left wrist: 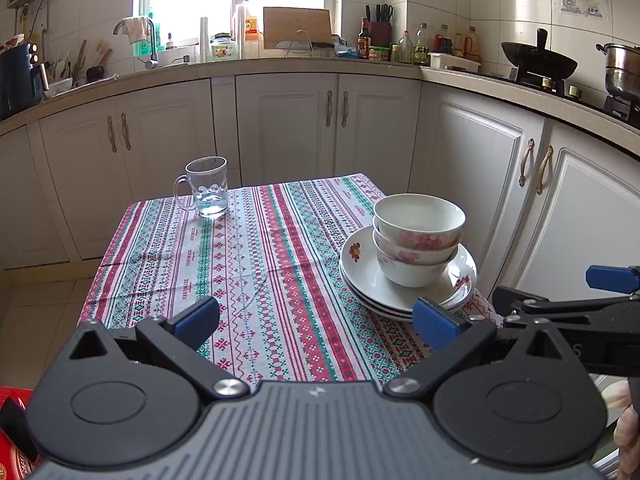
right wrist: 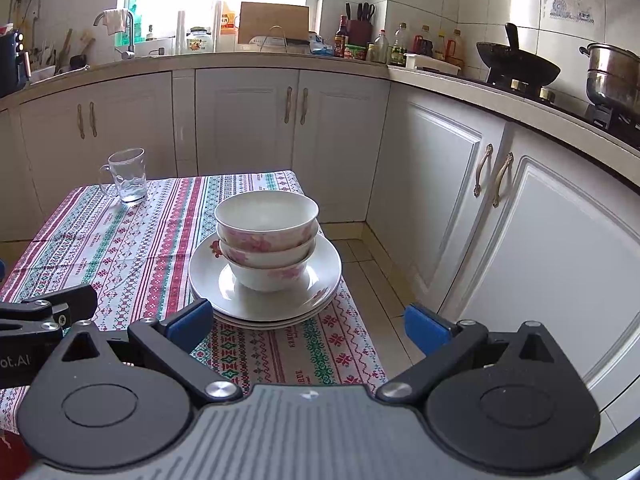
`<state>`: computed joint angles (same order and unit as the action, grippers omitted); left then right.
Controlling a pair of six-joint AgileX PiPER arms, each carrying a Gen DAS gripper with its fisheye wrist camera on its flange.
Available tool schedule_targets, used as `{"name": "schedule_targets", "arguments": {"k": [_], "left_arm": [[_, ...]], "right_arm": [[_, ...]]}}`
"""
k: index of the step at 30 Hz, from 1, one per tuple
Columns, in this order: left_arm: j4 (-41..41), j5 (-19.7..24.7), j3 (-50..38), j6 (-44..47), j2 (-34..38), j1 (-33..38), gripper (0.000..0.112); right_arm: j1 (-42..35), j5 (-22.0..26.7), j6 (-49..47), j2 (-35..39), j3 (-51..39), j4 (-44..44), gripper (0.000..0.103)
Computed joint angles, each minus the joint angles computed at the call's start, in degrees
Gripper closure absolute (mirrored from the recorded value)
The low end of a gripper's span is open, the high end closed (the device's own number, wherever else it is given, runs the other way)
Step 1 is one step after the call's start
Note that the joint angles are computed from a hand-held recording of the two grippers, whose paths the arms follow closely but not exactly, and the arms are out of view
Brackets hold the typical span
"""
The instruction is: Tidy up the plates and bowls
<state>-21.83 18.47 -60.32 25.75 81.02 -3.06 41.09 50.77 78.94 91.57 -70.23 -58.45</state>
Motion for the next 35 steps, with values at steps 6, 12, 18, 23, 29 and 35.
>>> {"name": "schedule_targets", "arguments": {"k": [6,12,18,23,29,35], "left_arm": [[-0.12,0.01,-0.01,0.07,0.03,-0.02,0.010],[0.14,0.14,-0.10,-0.22,0.05,-0.04,0.010],[0.24,-0.15,0.00,-0.43,0.08,-0.15,0.010],[0.18,-0.05,-0.05,-0.52,0.10,-0.17,0.010],[-0.21,-0.03,0.00,-0.12,0.09,-0.07,0.010],[-0.19,0.13,-0.09,-0.14,0.13,-0.07,0.010]], "right_arm": [[-0.03,0.18,-0.16,0.11,-0.21,0.13,0.000],[0.05,0.11,0.22,0.09,-0.02,0.03,0.000],[0.07,0.19,0.35,0.14,-0.07,-0.08,0.000],[0.10,0.19,0.46,0.09,0.02,-0.18,0.000],[0.12,0.26,0.52,0.12,0.01,-0.24,0.000],[0.31,0.52,0.75,0.11,0.02,-0.31,0.000]]}}
